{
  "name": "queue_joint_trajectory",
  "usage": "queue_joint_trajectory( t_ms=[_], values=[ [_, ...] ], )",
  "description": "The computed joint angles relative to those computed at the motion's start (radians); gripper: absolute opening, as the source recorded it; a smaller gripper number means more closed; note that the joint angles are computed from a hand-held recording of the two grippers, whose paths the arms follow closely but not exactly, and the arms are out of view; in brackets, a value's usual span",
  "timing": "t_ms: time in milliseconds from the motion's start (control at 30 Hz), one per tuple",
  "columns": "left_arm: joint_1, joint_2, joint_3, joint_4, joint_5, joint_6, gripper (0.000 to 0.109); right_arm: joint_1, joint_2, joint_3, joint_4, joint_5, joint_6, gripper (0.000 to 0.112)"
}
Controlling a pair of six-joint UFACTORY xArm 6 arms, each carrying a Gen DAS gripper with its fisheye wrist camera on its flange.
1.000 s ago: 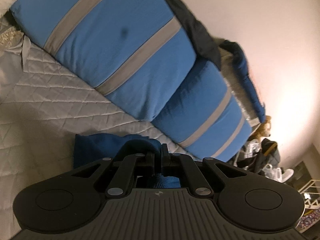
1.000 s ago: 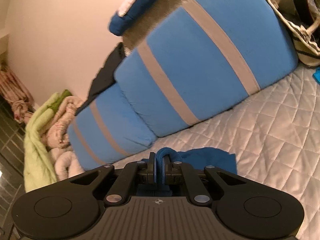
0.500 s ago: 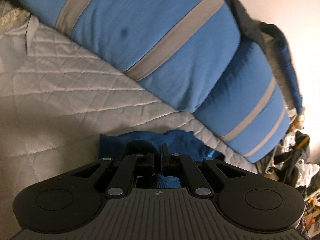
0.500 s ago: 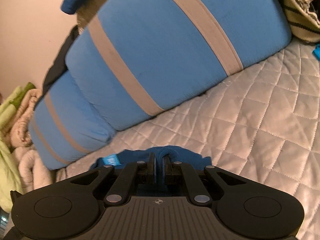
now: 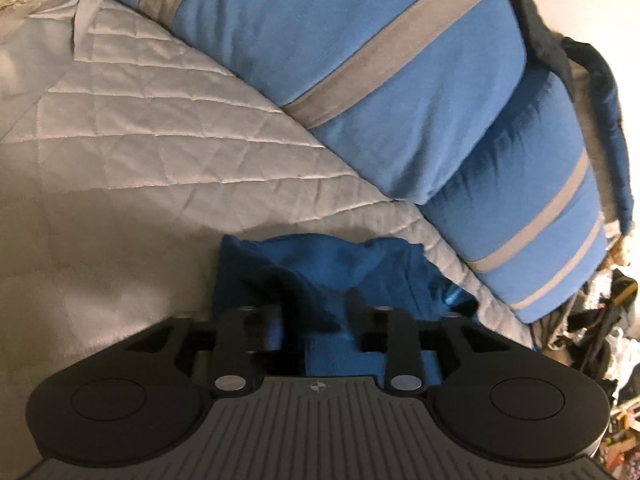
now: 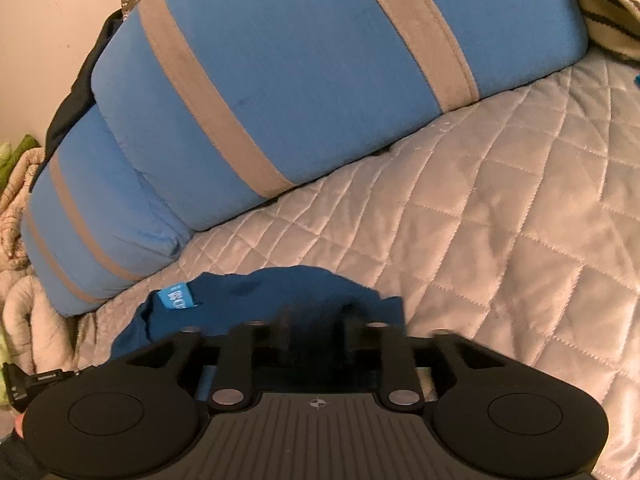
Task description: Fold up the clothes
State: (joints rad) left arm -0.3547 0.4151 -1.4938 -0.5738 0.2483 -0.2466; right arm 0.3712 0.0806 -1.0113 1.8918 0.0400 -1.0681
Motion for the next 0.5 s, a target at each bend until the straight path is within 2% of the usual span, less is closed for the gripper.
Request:
queue_joint_trajectory(
  t_ms=[67,133,267,333,500],
  values=[
    [-0.002,-0.021,0.02,0.012,0.006,-0.007,0.047,0.007,-0.02,0.014,-0.021,0.003,0.012,0.06],
    [-0.005,-0.044,0.042,-0.021,0.019,0.019,0.048,0.019,-0.042,0.045,-0.134,-0.005,0.125,0.066],
    [-0.011,-0.08,0.084,-0.128,0.042,0.117,0.048,0.027,-0.092,0.107,-0.239,0.009,0.261,0.067],
    [-0.015,-0.089,0.095,-0.187,0.045,0.153,0.048,0.038,-0.115,0.132,-0.249,0.015,0.289,0.067],
    [-0.025,-0.1,0.117,-0.243,0.024,0.172,0.046,0.078,-0.146,0.179,-0.375,0.02,0.432,0.067]
  ],
)
